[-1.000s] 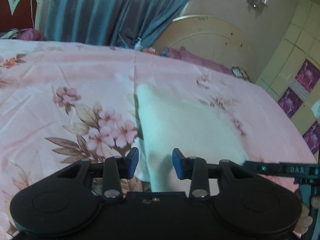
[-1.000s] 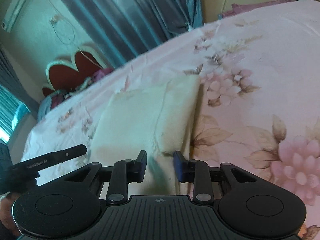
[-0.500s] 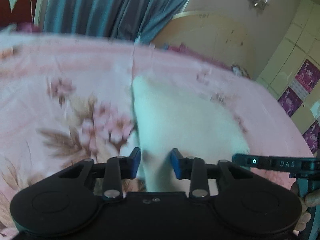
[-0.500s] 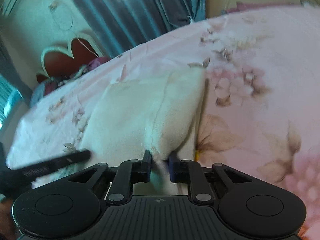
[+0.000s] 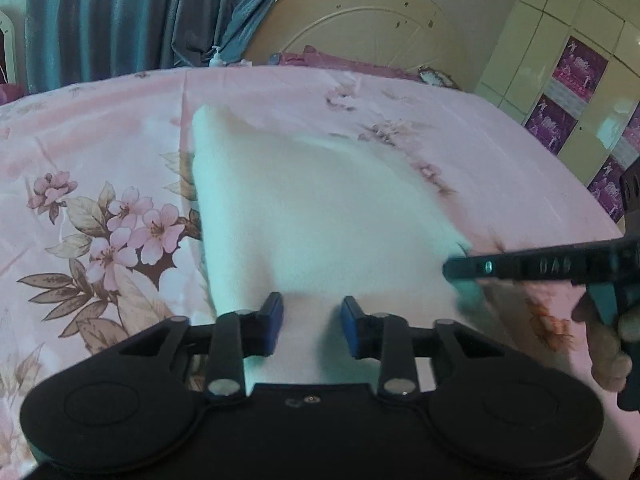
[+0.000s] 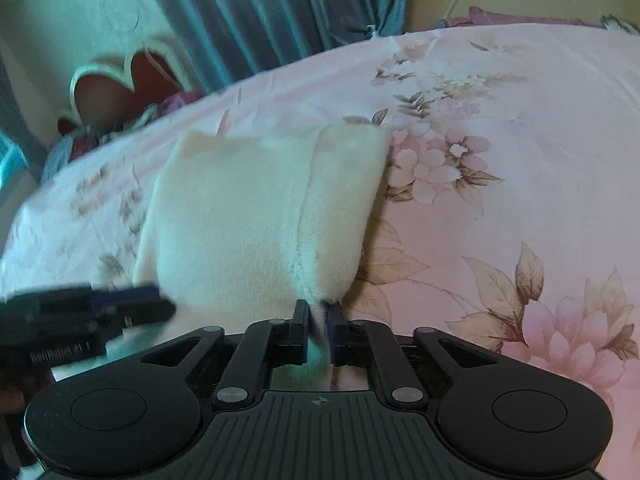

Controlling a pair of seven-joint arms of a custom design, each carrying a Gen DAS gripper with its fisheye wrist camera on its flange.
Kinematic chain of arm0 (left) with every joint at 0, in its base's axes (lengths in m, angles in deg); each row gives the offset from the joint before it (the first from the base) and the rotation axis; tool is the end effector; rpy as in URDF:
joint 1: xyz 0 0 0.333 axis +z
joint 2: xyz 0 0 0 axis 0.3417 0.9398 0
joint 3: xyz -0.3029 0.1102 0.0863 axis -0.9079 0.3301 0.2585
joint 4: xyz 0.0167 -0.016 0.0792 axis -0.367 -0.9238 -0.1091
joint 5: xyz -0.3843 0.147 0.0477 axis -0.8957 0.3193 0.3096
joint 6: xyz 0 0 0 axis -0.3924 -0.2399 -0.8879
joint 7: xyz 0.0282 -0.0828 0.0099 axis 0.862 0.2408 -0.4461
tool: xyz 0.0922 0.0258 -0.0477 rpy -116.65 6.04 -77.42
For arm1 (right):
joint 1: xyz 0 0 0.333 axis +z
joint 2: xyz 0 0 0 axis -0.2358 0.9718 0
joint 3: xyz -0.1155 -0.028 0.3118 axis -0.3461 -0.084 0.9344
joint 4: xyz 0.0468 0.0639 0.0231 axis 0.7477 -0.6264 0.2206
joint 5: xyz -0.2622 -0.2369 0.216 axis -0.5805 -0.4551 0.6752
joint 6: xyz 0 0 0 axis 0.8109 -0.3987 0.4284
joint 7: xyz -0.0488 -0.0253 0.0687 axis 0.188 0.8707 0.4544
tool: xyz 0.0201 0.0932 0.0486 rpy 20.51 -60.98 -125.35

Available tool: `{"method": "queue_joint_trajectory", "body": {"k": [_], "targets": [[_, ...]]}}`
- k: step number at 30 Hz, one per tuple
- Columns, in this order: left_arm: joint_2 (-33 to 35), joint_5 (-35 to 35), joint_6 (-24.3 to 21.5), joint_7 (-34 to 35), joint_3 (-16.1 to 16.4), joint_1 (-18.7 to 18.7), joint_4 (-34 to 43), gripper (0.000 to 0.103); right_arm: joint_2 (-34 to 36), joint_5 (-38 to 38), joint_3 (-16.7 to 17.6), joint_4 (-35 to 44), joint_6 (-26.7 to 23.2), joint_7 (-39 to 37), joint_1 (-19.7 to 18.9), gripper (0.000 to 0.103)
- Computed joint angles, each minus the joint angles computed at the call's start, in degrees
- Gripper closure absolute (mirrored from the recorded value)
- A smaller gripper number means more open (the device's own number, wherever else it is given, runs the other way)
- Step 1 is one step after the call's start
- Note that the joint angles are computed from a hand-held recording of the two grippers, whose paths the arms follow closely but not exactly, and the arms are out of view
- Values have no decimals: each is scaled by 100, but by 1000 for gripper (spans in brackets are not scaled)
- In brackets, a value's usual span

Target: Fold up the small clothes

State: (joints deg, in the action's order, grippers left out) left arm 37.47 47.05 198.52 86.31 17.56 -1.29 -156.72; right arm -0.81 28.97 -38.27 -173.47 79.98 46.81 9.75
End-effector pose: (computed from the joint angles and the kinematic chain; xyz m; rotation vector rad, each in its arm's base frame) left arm 0.3847 -0.0522 0.4743 -1.7731 1.9951 -0.9912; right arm 0.4416 0.1571 0.4809 -1.8057 1.5165 -0.0727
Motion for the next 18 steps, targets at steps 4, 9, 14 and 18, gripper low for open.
{"method": "queue_joint_trajectory", "body": {"k": [4,9,14,18], "targets": [[-228,222,695,-475,-343,421,-309,39,-229,947,-333,-41,878,-869,626,71],[440,638,116,-1141,-458,696,176,54,331,-425,311,248,554,-597,150,87],[301,635,-273,-1046,-587,718,190,44,203,-1092,382,28,690,363,-142,88],[40,740,150,-1090,-508,805,-32,16,-11,698,-773,39,78,-335,566,47]]}}
